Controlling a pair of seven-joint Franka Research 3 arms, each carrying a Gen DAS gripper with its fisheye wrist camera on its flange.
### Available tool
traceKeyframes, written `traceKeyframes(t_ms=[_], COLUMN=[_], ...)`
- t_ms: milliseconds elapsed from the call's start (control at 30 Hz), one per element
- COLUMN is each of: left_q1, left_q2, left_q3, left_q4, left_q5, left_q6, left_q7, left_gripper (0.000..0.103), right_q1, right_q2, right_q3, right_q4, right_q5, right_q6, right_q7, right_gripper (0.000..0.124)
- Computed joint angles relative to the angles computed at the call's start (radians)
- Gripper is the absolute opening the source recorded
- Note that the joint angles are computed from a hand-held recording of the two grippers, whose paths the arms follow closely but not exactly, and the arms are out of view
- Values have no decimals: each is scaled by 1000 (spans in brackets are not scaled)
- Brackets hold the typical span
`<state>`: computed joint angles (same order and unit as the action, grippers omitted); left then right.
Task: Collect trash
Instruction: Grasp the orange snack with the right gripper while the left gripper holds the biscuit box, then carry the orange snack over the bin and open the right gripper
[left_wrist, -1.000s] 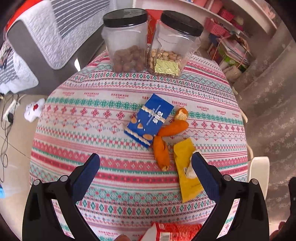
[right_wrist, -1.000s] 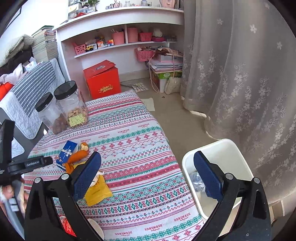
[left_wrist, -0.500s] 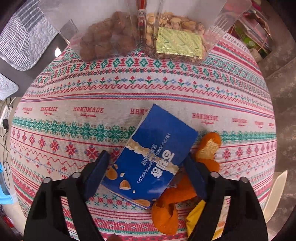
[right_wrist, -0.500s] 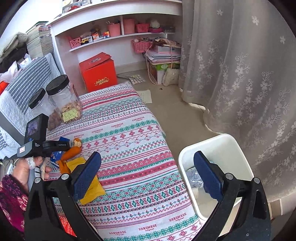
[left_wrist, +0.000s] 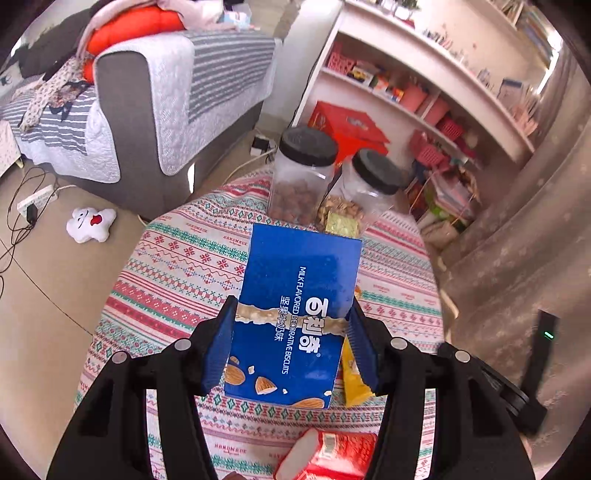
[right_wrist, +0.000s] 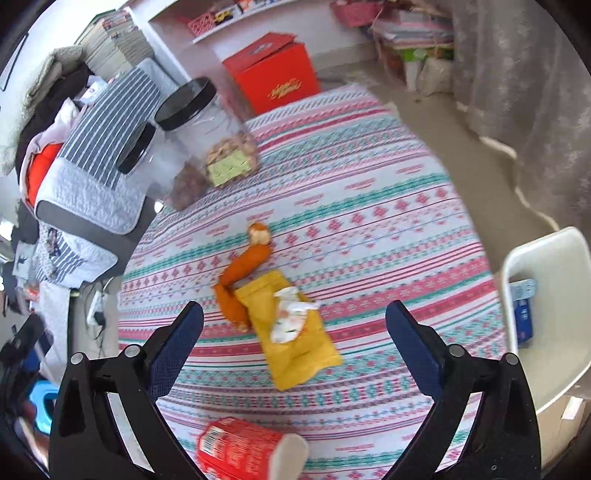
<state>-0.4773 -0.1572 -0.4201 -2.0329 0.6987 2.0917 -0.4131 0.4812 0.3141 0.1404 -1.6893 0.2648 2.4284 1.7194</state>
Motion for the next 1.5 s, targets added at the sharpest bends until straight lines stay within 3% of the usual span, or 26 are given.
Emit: traceKeyframes(t_ms=[67, 100, 167, 267, 367, 533, 600, 667, 1067, 1267, 1367, 1500], left_q1=[-17, -23, -29, -21, -5, 2, 4, 8, 17, 4, -8, -32], left_q2=[-25, -35, -43, -112, -140, -174, -187, -199, -187, -154, -127, -76], left_q3=[-40, -54, -59, -16, -34, -44, -44, -47, -83, -99, -107, -114], left_q4=[1, -9, -34, -130, -143, -177, -193, -209, -183, -139, -106, -53], left_q5=[47, 75, 82, 40, 20, -15, -33, -45, 4, 47, 81, 136], left_q6=[-59, -82, -116, 20, -27, -45, -49, -59, -135, -206, -255, -315], left_q7=[-64, -97, -122, -137, -132, -119, -119, -126, -167, -174, -171, -170], left_gripper=[57, 57, 57, 57, 57, 57, 57, 57, 57, 57, 57, 57], right_q1=[16, 29, 67, 109, 120, 138, 138, 131, 60, 63, 94, 124], right_q2=[108, 166, 263, 375, 463, 569, 531, 487, 100, -86, -165, -247], right_q3=[14, 13, -2, -29, -31, -38, -35, -23, 89, 104, 78, 40], right_q4=[138, 213, 337, 477, 583, 725, 658, 588, 123, -80, -181, -308], right_q5=[7, 4, -33, -81, -78, -76, -71, -57, 101, 183, 120, -33], right_q6=[-88, -134, -207, -272, -295, -358, -295, -220, 141, 326, 450, 598], right_q7=[22, 48, 107, 176, 221, 286, 284, 265, -84, -212, -199, -81], right_gripper=[83, 75, 73, 67, 65, 31, 15, 12, 11, 11, 11, 11])
